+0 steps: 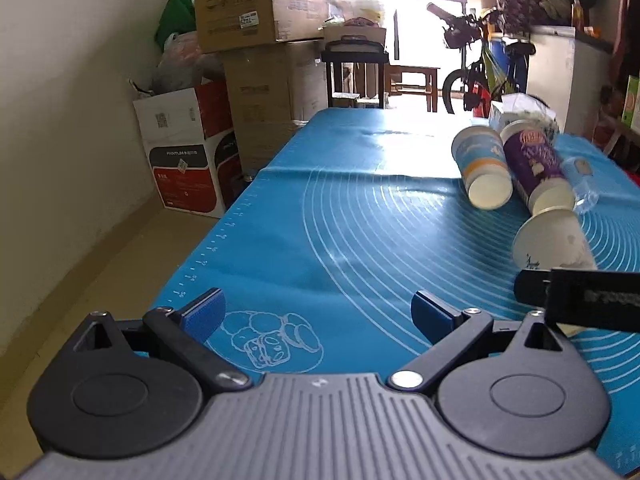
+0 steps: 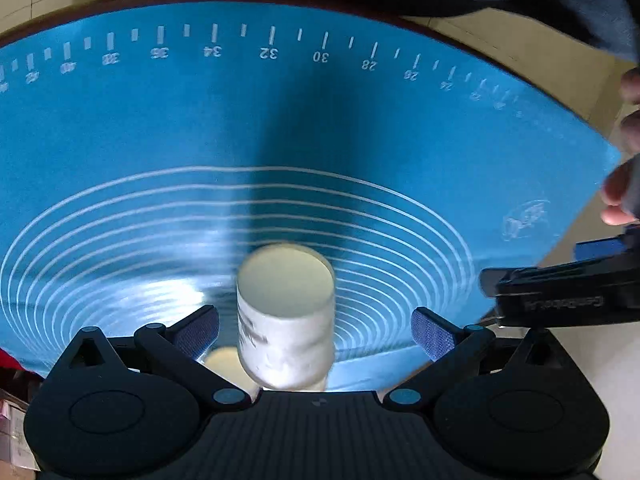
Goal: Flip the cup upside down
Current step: 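Grasp the white cup with the right tool while the left tool releases it, then turn the white cup rim-down with the right tool and lower it onto the mat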
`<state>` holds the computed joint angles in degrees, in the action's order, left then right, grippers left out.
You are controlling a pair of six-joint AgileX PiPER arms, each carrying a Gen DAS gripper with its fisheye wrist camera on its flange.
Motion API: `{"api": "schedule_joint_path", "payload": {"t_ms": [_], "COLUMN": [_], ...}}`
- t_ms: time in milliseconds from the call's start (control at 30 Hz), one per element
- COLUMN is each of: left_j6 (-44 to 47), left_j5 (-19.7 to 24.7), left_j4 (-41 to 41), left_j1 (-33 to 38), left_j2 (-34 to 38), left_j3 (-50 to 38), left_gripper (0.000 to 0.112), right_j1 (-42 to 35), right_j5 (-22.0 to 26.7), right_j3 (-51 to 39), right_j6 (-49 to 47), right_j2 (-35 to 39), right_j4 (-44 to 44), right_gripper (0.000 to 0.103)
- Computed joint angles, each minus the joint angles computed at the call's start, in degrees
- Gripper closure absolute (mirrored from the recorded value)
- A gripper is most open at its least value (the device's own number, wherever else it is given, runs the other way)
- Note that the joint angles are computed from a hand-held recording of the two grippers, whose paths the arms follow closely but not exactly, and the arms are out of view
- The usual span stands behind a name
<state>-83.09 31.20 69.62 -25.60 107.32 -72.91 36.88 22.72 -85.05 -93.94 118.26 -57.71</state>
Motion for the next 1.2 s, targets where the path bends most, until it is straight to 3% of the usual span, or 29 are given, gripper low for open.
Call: {"api": "schedule_joint_path", "payload": {"t_ms": [167,300,467,567,667,833,900,1033,1100,1200], "left_j6": [0.38,-0.16,-1.23,-2.1,-3.84,-7.08,-9.51,-13.99,-15.09,-14.92], "left_j5": [-0.39,-0.44,-0.21,-0.49,-0.91,-2.49,-3.18,-4.23,-4.3,-4.42], "left_j4": [-0.51,-0.92,0.04,0.76,2.34,5.52,7.94,13.21,14.76,14.92], "left_j1": [0.18,0.36,0.17,0.13,-0.03,-0.52,-0.92,-1.94,-2.48,-3.14], "left_j2": [0.28,0.21,0.43,0.36,0.25,0.51,0.66,1.04,1.65,2.7], "left_j3": [-0.16,-0.04,-0.11,0.01,0.38,0.4,0.51,0.61,0.12,-0.98], "left_gripper": [0.014,0.014,0.014,0.014,0.014,0.014,0.014,0.014,0.014,0.014], "right_j1": [-0.17,-0.83,-1.23,-1.85,-1.22,-2.45,-3.83,-8.98,-12.77,-17.59], "right_j5": [1.27,2.37,3.12,1.19,3.98,13.35,14.25,11.98,11.66,7.0], "right_j3": [-0.54,-4.22,-5.26,-4.68,-8.13,-19.73,-21.52,-20.74,-20.54,-14.52], "right_j6": [3.02,0.04,1.94,7.58,16.13,33.2,39.45,50.5,51.55,52.52], "right_j2": [1.45,3.31,2.96,1.8,0.96,1.2,1.01,-0.93,-2.31,-5.43], "right_j4": [-1.78,2.92,7.01,6.32,12.53,31.65,36.13,48.89,57.8,71.15], "right_gripper": [0.023,0.049,0.054,0.055,0.055,0.055,0.055,0.055,0.055,0.055]}}
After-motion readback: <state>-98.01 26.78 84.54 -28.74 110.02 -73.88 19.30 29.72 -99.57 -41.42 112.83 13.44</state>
